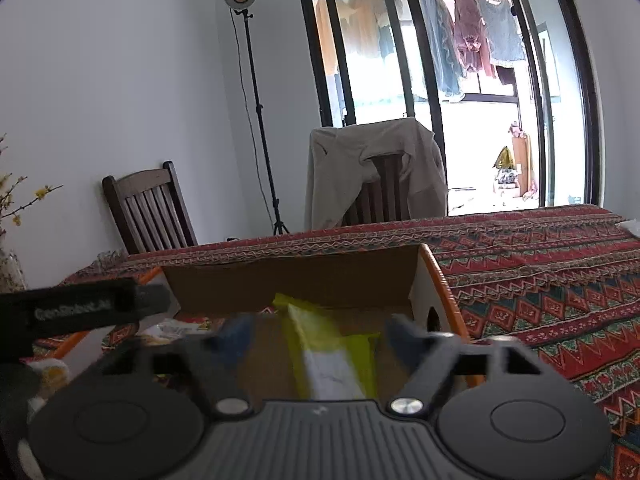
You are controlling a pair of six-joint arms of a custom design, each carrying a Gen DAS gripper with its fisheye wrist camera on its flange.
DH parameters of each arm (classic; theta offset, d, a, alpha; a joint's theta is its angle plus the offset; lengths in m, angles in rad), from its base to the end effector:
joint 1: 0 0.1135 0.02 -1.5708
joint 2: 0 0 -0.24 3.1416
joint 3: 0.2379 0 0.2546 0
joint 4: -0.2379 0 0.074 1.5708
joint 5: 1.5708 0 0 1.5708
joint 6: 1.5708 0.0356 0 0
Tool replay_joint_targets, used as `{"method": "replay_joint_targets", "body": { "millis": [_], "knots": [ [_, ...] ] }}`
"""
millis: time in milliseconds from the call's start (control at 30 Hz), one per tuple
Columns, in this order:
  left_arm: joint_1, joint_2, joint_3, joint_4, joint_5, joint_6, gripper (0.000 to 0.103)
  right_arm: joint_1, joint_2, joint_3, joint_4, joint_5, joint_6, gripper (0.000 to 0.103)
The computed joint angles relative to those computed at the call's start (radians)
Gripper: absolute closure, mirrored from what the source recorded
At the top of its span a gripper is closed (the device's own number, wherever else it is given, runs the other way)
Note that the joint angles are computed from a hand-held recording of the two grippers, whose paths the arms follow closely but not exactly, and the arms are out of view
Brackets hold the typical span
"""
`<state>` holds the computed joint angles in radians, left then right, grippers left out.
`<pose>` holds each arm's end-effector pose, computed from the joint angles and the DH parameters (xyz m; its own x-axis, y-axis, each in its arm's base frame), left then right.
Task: Organize snacks
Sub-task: 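Lower both packets into the cardboard box and open both grippers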
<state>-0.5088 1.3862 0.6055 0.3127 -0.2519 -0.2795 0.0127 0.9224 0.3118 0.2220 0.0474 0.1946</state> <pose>0.2583 -0.1339 0.1690 -0.4552 -0.0520 -0.8889 0.1581 0.9777 -0.1381 0.2136 0.0010 0.1706 -0.3657 0.1885 -0.9114 0.1038 0.9814 0.1613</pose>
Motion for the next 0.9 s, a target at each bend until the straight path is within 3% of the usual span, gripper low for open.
{"method": "replay_joint_targets", "body": {
  "millis": [67, 433, 667, 900],
  "knots": [
    [0.013, 0.004, 0.012, -0.031, 0.027, -0.018, 0.0, -0.002, -0.022, -0.016, 0.007, 0.006, 0.005, 0.0],
    [0.005, -0.033, 0.043, -0.136, -0.003, -0.041, 0.0, -0.015, -0.065, -0.019, -0.016, 0.001, -0.003, 0.0],
    [-0.035, -0.18, 0.01, -0.245, -0.055, -0.026, 0.0, 0.043, -0.289, -0.018, -0.189, 0.073, -0.042, 0.0],
    [-0.05, -0.402, -0.089, -0.365, -0.065, -0.018, 0.0, 0.107, -0.569, -0.022, -0.461, 0.125, -0.046, 0.0]
  ]
}}
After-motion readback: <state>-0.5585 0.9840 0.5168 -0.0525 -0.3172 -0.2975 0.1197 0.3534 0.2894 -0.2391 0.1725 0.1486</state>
